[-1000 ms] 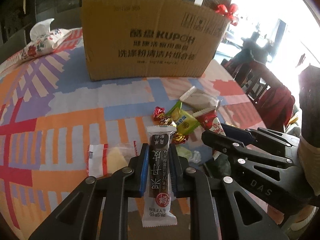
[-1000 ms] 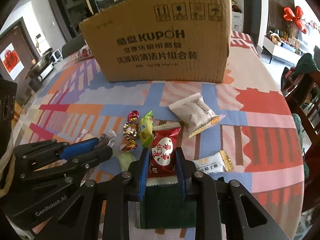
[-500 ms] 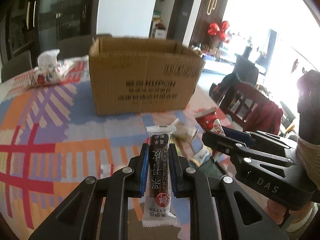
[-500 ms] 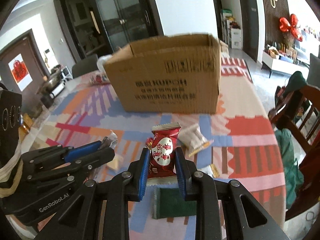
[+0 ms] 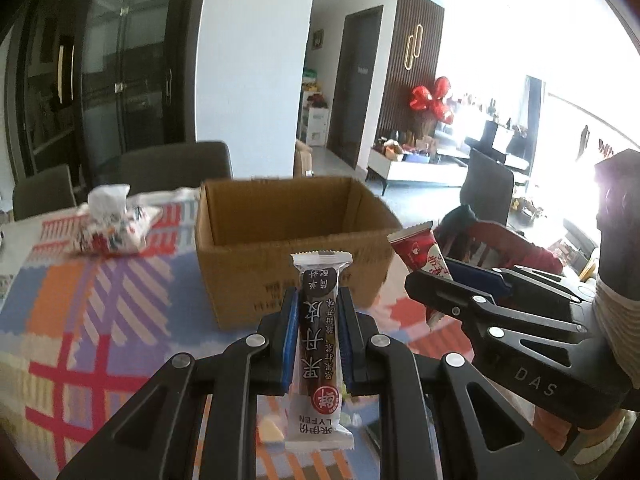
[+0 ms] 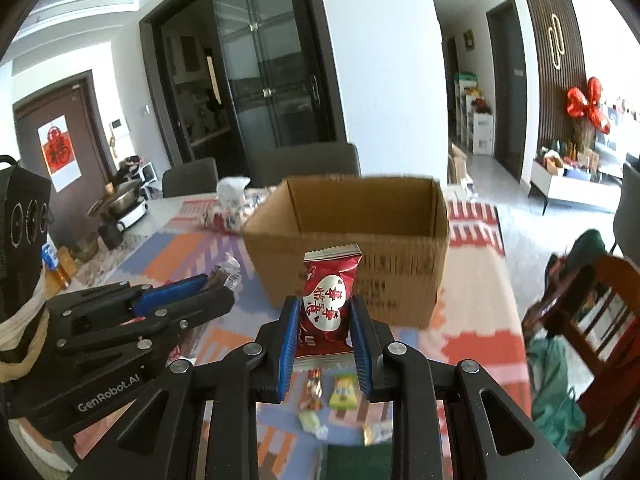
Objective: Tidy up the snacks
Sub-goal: 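Lift both snacks over the box and open both grippers to drop them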
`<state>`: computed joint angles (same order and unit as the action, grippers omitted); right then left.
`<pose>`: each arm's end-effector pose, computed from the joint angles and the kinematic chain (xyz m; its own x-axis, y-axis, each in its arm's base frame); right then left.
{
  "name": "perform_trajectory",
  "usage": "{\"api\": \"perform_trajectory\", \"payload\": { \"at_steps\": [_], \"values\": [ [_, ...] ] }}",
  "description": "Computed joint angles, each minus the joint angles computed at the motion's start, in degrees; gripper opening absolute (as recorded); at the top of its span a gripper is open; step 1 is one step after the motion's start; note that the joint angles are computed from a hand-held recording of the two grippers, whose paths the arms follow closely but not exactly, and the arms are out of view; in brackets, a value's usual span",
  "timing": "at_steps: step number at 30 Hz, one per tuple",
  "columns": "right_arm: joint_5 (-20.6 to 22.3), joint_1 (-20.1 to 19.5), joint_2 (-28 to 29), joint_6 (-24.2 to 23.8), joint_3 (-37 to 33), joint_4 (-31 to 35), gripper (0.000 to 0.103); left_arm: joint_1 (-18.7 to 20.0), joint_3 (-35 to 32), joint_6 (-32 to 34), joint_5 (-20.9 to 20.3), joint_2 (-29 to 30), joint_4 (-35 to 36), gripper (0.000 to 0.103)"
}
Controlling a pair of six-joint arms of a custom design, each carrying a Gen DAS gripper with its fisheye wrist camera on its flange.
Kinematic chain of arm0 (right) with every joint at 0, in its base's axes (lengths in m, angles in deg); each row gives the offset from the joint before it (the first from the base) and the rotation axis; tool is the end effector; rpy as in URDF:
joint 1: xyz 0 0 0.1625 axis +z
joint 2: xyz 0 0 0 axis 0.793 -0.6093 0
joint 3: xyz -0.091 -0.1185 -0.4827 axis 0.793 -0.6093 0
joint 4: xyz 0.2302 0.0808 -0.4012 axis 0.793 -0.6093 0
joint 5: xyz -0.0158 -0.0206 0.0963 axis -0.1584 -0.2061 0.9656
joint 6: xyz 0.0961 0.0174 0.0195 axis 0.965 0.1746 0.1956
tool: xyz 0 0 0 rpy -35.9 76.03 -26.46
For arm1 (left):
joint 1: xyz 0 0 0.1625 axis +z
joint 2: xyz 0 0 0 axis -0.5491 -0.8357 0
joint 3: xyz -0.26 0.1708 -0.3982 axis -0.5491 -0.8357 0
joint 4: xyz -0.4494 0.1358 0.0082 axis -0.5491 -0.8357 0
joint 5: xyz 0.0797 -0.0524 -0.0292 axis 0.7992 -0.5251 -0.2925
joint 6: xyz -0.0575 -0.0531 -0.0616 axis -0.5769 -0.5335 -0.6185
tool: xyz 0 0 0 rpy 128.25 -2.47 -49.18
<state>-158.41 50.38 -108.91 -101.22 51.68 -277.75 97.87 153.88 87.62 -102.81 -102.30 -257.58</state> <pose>0.2688 -0.7295 0.0872 -0.7778 -0.2741 0.5657 -0.6059 0.5664 -0.5586 -0.1568 -0.7472 0.2071 -0.7435 0.3433 -0.5739 0.6500 0.5724 -0.4998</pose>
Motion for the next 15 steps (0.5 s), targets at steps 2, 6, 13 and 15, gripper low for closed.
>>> {"api": "perform_trajectory", "payload": {
  "at_steps": [2,6,13,15],
  "values": [
    [0.19,0.22,0.05,-0.58,-1.22,0.86,0.027,-0.06,-1.18,0.56,0.13,0.3,0.17,0.019],
    [0.47,0.74,0.37,-1.31,-3.92,2.94,0.027,0.0,-4.38,1.64,0.34,1.2,1.58,0.019],
    [0.79,1.35,1.77,-1.76,-9.94,8.26,0.027,0.18,-10.38,3.74,1.43,3.49,3.95,0.019],
    [0.65,1.39,2.14,-1.75,-11.41,9.57,0.027,0.22,-11.92,4.14,1.65,4.08,4.57,0.019]
  ]
}}
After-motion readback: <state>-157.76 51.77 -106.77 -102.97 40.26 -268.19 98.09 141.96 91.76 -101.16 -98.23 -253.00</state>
